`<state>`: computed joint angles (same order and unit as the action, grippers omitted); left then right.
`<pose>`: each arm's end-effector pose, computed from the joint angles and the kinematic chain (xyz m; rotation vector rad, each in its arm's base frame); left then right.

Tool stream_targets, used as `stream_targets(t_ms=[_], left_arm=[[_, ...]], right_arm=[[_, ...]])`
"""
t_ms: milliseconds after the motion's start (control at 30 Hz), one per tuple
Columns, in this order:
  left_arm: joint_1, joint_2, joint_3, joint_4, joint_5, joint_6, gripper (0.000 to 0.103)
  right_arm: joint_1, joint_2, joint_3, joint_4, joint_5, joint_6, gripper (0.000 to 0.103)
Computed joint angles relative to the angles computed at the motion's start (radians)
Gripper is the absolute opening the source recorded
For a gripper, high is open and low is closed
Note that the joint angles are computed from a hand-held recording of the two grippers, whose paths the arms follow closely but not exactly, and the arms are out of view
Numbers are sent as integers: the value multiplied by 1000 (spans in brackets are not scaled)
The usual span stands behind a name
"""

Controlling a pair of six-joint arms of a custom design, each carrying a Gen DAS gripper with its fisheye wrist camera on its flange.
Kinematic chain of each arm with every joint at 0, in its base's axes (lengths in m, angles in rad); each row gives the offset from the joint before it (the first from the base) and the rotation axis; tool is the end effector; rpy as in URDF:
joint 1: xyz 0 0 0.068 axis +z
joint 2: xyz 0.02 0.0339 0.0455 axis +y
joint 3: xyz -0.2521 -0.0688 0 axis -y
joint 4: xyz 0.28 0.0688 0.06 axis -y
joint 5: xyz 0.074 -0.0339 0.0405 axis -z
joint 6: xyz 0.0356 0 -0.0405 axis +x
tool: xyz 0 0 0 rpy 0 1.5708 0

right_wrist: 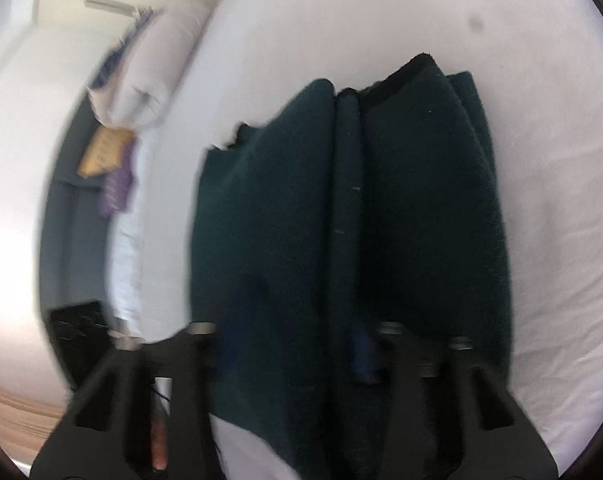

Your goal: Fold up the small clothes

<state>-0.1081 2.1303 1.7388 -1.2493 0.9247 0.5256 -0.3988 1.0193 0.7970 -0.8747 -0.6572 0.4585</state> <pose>0.4233 -0.0745 0.1806 0.7979 2.5847 -1.3383 0.2120 -0.0657 0.2341 0.8705 2.4108 0.8890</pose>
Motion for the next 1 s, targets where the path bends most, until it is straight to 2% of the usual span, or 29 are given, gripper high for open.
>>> stream_targets(t_ms=[100, 200, 267, 367, 533, 600, 633, 800, 867, 1000], left_arm=[[-13, -1, -5, 9, 1, -5, 69], [-41, -26, -43, 41, 2, -21, 69], [-49, -44, -64, 55, -16, -4, 69], [-62, -66, -62, 48, -37, 22, 69], [-67, -77, -51, 54, -51, 38, 68], [-65, -73, -39, 58, -51, 33, 64], [-67, -75, -38, 60, -55, 32, 63], [-73, -93, -43, 67, -79, 51, 54], [-73, -84, -32, 67, -85, 54, 51], [-82, -82, -34, 98, -92, 28, 44]], right_arm=[[12, -40, 12, -55, 58, -33, 15], [-39, -77, 24, -109, 49, -81, 13], [-102, -93, 22, -166, 28, -155, 13], [-152, -100, 4, -175, 13, -183, 13], [-310, -103, -9, -262, -48, -330, 13], [-353, -90, -7, -295, -63, -385, 13], [-321, -73, -11, -250, -56, -346, 13], [-396, -54, -18, -269, -83, -411, 13], [-448, -32, -40, -293, -97, -492, 13], [-515, 7, -90, -271, -157, -545, 13]])
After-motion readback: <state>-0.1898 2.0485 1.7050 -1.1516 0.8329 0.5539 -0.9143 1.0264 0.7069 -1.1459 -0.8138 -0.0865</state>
